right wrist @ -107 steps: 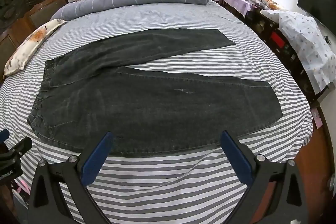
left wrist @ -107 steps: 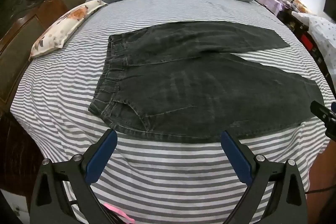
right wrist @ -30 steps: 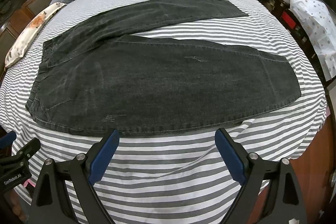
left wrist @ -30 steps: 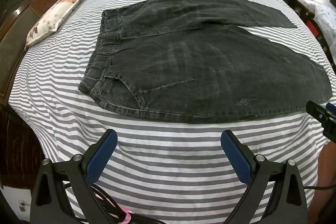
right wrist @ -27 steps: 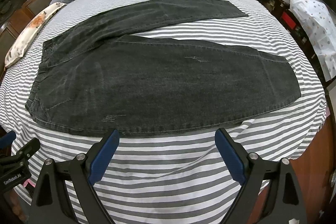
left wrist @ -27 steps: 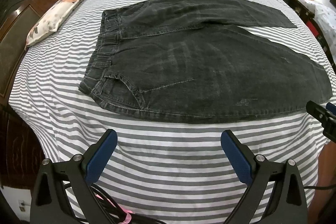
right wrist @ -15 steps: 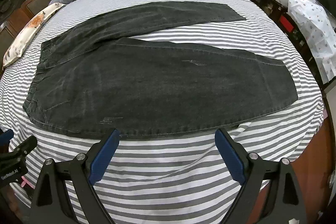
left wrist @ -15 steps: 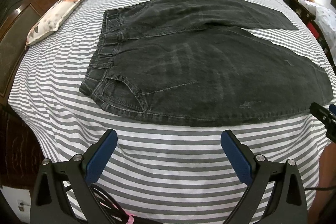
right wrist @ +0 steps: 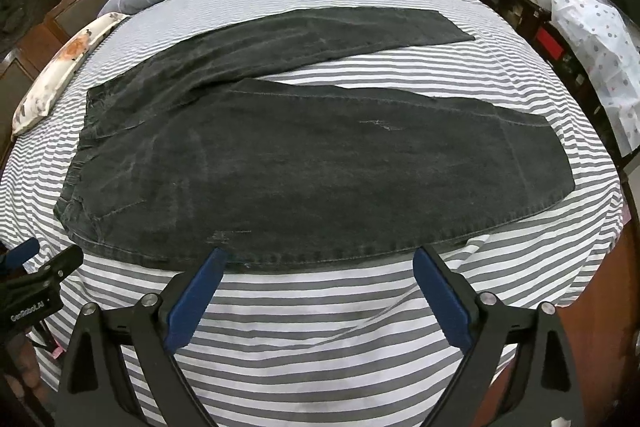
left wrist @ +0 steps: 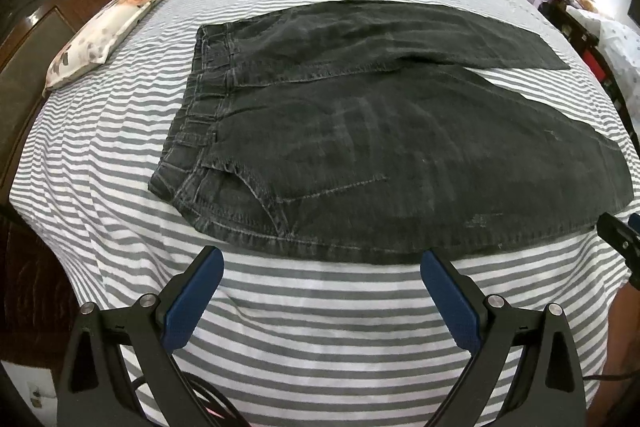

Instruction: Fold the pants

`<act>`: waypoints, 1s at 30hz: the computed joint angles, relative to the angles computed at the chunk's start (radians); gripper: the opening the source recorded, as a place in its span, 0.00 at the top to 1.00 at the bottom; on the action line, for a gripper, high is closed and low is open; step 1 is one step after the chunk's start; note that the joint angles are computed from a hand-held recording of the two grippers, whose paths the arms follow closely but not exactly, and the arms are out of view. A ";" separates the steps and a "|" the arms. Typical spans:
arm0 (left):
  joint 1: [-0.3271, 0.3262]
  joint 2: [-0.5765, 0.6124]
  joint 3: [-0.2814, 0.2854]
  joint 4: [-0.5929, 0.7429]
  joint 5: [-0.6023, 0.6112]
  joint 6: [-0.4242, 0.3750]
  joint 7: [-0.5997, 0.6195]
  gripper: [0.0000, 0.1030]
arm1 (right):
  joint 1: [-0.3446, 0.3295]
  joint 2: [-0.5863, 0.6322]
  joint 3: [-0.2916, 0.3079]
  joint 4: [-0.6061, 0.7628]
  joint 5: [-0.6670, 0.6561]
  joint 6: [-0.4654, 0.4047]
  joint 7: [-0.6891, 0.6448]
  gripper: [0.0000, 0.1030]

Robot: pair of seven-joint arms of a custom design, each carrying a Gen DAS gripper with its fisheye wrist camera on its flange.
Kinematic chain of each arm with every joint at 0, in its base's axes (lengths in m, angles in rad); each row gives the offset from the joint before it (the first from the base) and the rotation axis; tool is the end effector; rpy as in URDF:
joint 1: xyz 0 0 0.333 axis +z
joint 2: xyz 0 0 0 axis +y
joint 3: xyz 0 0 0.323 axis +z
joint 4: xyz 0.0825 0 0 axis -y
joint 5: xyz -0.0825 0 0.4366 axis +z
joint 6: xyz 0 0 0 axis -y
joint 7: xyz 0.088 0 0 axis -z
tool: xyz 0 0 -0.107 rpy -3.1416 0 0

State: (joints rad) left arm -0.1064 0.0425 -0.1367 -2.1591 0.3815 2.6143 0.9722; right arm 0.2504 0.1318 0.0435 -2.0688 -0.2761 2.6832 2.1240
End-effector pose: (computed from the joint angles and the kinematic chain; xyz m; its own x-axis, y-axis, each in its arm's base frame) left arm 0.5998 -0.1568 0.3976 0.0768 -0.9960 -0.0450 -0.8876 -0.0477 -0.4582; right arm 0.6223 0.1967 0.3971 -0.0307 -0.9984 -0.0474 -0.8727 0.0499 -0.4856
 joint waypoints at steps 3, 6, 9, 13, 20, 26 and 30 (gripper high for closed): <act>0.002 0.008 0.005 0.007 0.021 0.014 -0.002 0.04 | 0.004 0.001 -0.002 0.009 -0.008 -0.002 0.031 0.06; 0.005 0.012 0.010 0.009 0.030 0.032 0.006 0.04 | 0.013 -0.003 -0.011 0.007 -0.065 0.024 0.082 0.06; 0.014 0.023 0.017 0.017 0.009 0.051 0.038 0.04 | 0.021 0.009 -0.014 0.027 -0.133 0.019 0.097 0.06; 0.034 0.048 0.036 0.048 -0.033 0.069 0.083 0.05 | 0.026 0.032 -0.016 0.061 -0.165 0.013 0.104 0.06; 0.079 0.156 0.096 0.194 -0.059 0.095 0.120 0.19 | 0.013 0.126 -0.004 0.190 -0.117 0.029 0.030 0.06; 0.158 0.337 0.090 0.410 -0.279 0.114 0.328 0.46 | -0.003 0.270 0.020 0.367 0.018 0.038 -0.071 0.06; 0.177 0.516 0.106 0.638 -0.353 0.064 0.432 0.49 | 0.006 0.426 0.029 0.578 0.066 -0.042 -0.156 0.08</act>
State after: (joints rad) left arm 0.0709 0.5589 -0.0309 -1.5214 0.0285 2.6780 1.4043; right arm 0.2562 0.5581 0.0728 -1.4912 -0.2101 2.6411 1.9677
